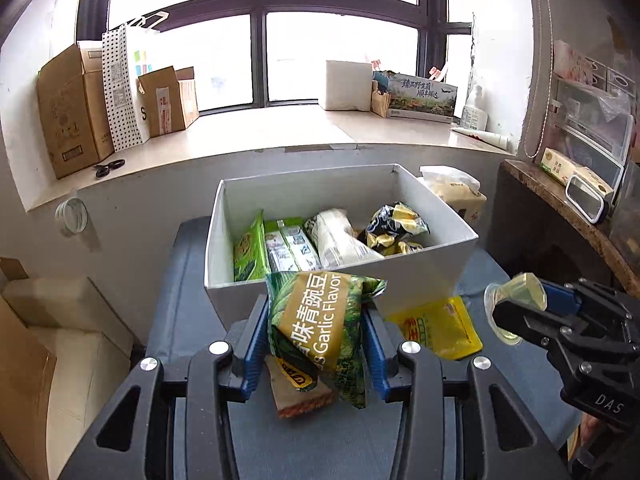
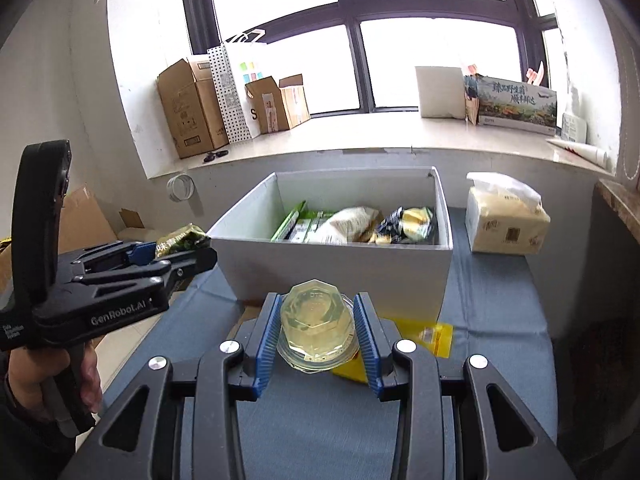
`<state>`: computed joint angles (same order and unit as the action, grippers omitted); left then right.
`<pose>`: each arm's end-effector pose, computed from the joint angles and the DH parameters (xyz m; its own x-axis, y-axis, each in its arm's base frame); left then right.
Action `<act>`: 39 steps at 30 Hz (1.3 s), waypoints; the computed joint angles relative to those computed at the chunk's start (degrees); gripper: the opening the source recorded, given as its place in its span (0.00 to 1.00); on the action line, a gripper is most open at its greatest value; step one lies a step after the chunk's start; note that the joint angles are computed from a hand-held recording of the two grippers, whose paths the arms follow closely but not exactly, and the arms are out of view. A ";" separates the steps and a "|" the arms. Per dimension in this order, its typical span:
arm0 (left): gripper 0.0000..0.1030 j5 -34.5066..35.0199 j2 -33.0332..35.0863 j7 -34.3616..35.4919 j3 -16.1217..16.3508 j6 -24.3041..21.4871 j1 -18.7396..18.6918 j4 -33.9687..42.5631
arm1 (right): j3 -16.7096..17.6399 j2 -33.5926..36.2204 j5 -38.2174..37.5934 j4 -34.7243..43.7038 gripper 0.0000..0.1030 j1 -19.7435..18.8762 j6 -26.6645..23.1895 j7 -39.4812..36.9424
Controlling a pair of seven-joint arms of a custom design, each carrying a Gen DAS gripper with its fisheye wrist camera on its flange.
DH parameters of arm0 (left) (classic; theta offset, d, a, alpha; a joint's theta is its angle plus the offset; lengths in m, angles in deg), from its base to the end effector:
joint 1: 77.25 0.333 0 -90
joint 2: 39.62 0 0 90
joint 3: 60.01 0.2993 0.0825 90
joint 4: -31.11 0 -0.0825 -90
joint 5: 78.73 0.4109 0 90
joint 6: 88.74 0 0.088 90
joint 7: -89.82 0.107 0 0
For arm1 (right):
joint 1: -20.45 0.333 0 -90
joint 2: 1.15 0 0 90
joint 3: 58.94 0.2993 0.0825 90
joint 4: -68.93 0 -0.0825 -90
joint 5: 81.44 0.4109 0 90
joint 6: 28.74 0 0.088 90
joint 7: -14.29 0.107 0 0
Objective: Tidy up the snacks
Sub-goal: 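Carry the jelly cup to the box with right tool while left grasps green pea bag, then drop the jelly cup and green pea bag into the box with both tools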
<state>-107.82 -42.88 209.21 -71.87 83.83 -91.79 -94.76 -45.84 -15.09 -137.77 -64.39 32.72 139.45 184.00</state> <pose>0.5434 -0.2315 0.4750 -0.4922 -0.8702 0.0212 -0.5576 0.2965 -0.7753 0.4560 0.2805 0.4781 0.0537 -0.9812 -0.1852 -0.5912 0.1182 -0.7978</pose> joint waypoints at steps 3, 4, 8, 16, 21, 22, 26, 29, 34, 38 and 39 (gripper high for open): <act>0.46 9.10 4.73 -8.34 0.02 -1.12 1.27 6.49 | -2.24 4.63 1.47 5.34 0.39 -0.30 1.90 -3.64; 0.46 11.54 6.43 -10.25 0.15 -1.89 1.53 8.85 | -3.23 6.27 2.98 7.11 0.39 -0.19 2.52 -5.17; 0.46 22.14 14.32 -18.92 1.56 -5.85 1.41 19.49 | -6.20 12.94 10.41 15.31 0.39 1.60 -1.43 -14.92; 0.55 32.14 25.99 -26.29 5.89 -14.55 -2.54 34.12 | -9.98 22.88 22.43 25.36 0.40 3.74 -3.19 -28.78; 1.00 31.40 25.90 -24.21 3.41 -11.44 -0.34 32.72 | -12.48 24.82 24.45 28.04 1.00 5.90 -7.04 -29.97; 1.00 30.22 25.45 -23.60 2.91 -10.87 0.14 32.12 | -13.40 24.23 22.12 27.21 1.00 6.40 -5.98 -27.45; 1.00 31.68 24.00 -25.24 4.66 -10.14 -1.46 30.61 | -14.61 22.25 13.47 25.70 1.00 7.57 -6.20 -22.00; 1.00 32.54 23.00 -26.56 5.11 -9.60 -1.90 29.45 | -13.92 20.97 11.74 24.79 1.00 6.68 -6.01 -19.80; 1.00 32.17 21.34 -26.18 4.27 -11.77 -1.23 28.41 | -12.74 18.93 13.21 22.41 1.00 5.01 -5.46 -20.18; 1.00 28.84 17.35 -23.54 2.45 -9.10 0.69 23.22 | -11.95 14.75 10.22 17.41 1.00 4.01 -3.18 -17.81; 1.00 26.31 15.99 -21.55 1.23 -8.43 1.83 21.47 | -11.59 13.49 10.38 15.60 1.00 3.59 -1.72 -18.06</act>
<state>-81.51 -26.89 187.65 -70.64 75.40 -89.96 -73.29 -57.43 -1.60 -127.39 -48.79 36.31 137.73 165.93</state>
